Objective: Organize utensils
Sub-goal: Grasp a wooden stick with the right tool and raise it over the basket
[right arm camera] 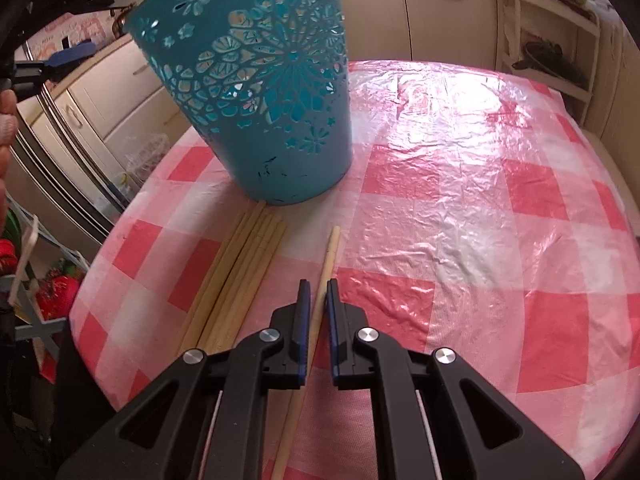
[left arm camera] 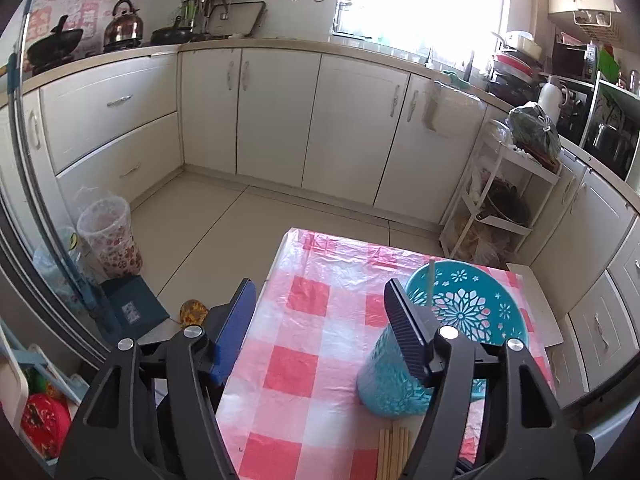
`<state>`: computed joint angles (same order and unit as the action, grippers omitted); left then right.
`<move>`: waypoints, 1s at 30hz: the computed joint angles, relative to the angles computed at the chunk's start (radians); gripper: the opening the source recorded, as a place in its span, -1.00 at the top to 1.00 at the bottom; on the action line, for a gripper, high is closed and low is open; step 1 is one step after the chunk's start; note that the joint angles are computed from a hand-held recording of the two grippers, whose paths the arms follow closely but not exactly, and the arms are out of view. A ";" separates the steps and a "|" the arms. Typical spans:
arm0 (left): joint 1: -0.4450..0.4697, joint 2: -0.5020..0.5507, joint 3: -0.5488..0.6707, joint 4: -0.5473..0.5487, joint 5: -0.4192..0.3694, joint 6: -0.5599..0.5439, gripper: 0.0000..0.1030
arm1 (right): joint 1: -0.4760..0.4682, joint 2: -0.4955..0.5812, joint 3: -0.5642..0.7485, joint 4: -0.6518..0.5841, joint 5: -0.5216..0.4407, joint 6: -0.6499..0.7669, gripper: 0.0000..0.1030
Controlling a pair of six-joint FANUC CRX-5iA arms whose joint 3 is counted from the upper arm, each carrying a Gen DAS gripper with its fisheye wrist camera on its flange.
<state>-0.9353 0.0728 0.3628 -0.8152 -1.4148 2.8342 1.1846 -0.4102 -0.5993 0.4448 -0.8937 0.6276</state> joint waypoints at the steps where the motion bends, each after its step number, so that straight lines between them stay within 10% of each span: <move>1: -0.005 -0.013 -0.017 0.003 -0.005 0.013 -0.24 | 0.020 0.017 0.000 0.040 -0.022 -0.008 0.88; 15: 0.013 -0.159 -0.316 0.192 0.063 0.179 -0.30 | -0.161 -0.249 0.047 -0.253 0.185 0.101 0.89; 24: -0.028 -0.161 -0.327 0.194 0.068 0.201 -0.30 | -0.258 -0.099 0.304 -0.342 0.387 0.316 0.89; 30: -0.032 -0.164 -0.328 0.194 0.073 0.210 -0.30 | -0.272 0.021 0.251 0.093 0.541 -0.024 0.89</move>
